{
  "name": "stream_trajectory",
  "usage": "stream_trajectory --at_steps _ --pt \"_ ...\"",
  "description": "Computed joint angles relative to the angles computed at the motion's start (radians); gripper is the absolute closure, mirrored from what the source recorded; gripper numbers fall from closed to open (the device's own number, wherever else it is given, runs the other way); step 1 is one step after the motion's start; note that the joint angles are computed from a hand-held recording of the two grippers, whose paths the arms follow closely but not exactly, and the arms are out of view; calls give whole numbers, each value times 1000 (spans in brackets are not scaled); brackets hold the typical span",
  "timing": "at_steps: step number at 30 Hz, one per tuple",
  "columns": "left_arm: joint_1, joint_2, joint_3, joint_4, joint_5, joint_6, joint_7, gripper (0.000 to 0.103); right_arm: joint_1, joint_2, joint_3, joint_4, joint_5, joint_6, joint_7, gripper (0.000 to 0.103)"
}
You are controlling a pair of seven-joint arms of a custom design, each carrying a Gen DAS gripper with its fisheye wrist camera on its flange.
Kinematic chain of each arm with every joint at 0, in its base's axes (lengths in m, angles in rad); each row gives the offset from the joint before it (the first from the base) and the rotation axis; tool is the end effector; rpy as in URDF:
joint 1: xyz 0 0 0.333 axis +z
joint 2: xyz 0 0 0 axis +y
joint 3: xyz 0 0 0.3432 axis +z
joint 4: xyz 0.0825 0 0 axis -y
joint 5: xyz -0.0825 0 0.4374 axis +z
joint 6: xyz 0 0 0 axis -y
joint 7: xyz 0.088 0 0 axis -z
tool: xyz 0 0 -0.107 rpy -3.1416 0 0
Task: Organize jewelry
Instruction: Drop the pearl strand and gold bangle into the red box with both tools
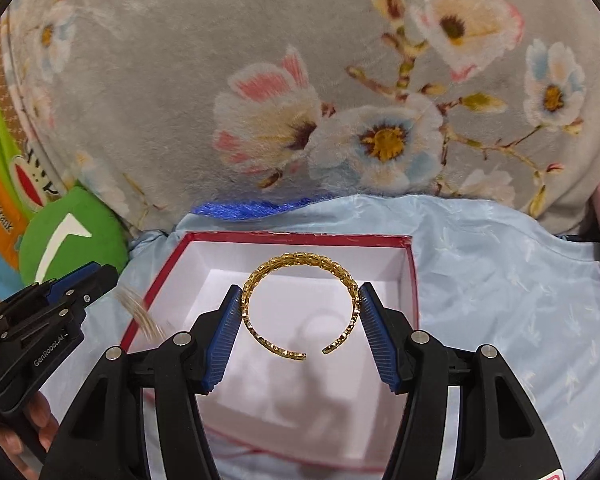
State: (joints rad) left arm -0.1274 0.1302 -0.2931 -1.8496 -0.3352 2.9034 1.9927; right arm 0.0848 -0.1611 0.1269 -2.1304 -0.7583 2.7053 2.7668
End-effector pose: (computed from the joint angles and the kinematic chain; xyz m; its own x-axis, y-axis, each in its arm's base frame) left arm 0.6480 -0.2565 0.5699 -0.5116 -0.8592 0.0056 -0.5034 0.2944 -0.8123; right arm 0.5762 0.1519 0.5611 -0.3144 -0.9354 -0.1619 -0.5648 0.3214 -0.7601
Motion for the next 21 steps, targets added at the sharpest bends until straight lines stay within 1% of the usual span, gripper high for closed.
stream_trajectory --at_steps 1,2,4,7,8,10,14,16,17,18,19,20,21 --pt "-21 37 21 37 65 -10 -65 80 0 23 -2 18 3 -6 -11 45" --pt "-27 74 26 78 99 -36 -97 80 0 48 -8 34 4 -10 -19 45" --pt "-45 132 44 137 181 -59 -178 80 10 92 -32 62 32 -4 -49 45" --pt "-54 188 53 186 275 -66 -255 80 33 149 -67 99 92 -18 -101 45" --pt "-48 201 47 199 290 -75 -265 80 41 164 -77 108 109 -27 -117 45" --pt "-35 224 33 219 307 -92 -278 80 58 194 -95 132 134 -62 -140 45" --pt "-29 250 32 236 352 -107 -308 80 86 237 -126 160 165 -98 -174 45" --pt "-8 258 13 239 338 -114 -298 80 93 249 -134 168 218 -101 -225 45" --pt "-2 260 8 239 333 -118 -296 80 100 249 -140 169 207 -104 -216 45" --pt "7 259 1 236 323 -120 -292 80 107 246 -146 167 188 -105 -201 42" --pt "17 259 -8 232 309 -125 -284 77 113 244 -151 166 163 -107 -184 34" --pt "25 256 -13 227 298 -130 -277 74 119 240 -154 163 134 -111 -161 31" --pt "31 251 -16 220 288 -132 -273 64 122 234 -155 158 108 -107 -142 30"
